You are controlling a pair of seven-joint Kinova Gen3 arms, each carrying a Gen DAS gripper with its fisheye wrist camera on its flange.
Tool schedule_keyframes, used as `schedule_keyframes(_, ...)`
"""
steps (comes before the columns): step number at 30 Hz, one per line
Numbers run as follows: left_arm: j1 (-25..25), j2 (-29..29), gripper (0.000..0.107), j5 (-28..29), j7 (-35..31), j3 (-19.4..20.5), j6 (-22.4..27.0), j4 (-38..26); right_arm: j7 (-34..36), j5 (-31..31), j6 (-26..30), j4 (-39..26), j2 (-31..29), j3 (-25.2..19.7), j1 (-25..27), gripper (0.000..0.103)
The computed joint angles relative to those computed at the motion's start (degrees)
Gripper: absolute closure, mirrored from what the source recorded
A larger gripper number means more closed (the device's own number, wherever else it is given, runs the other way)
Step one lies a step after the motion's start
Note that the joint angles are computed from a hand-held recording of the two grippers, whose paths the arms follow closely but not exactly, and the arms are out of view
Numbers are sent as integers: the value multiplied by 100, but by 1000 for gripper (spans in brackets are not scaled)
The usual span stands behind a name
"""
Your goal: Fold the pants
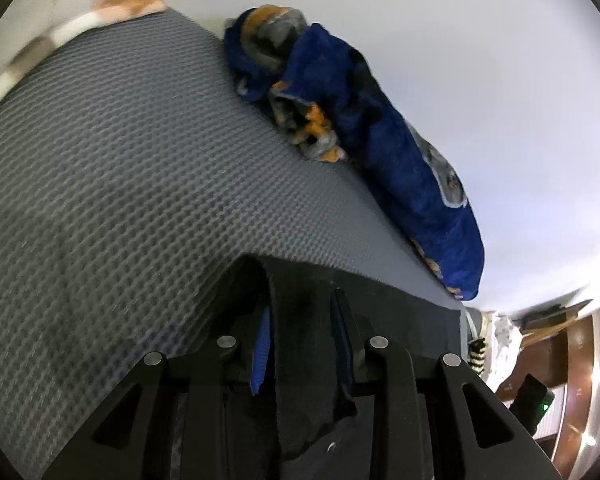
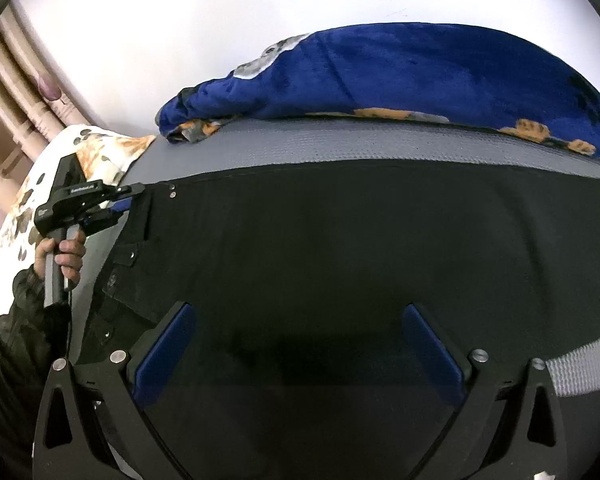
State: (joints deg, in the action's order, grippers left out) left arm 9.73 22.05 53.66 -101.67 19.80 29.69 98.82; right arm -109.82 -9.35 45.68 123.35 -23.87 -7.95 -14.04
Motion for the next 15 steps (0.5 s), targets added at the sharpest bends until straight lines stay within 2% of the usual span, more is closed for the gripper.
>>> schedule_keyframes(5,19,304,78,69,-102,81,-22,-231,659,-215,-286,-52,370,370,-276,0)
schedule_keyframes(9,19,332,78,259,-213,234,-399,-119,1489,-503,-432,-201,721,635,-346,0)
schedule_keyframes(10,103,287,80,197,-139,188,-495,-94,1722,-566,-469,-251,817,755,-403,0)
schedule_keyframes(11,188,229,91,174,-158,146,-630,-34,1955,-568,-491,-352,967,823,-407,0)
schedule_keyframes(12,188,152,96,220,-271,210,-810,67,2135,-608,-475,-414,1045,784,-308,0)
schedule_keyframes(13,83,82,96,360,-476,380,-956,173,2368,-579,-468,-548,1216,852,-311,0)
schedule_keyframes(15,-361,-98,98,826,-899,911,-1104,380,2834,-563,-424,-756,1470,1289,-637,0)
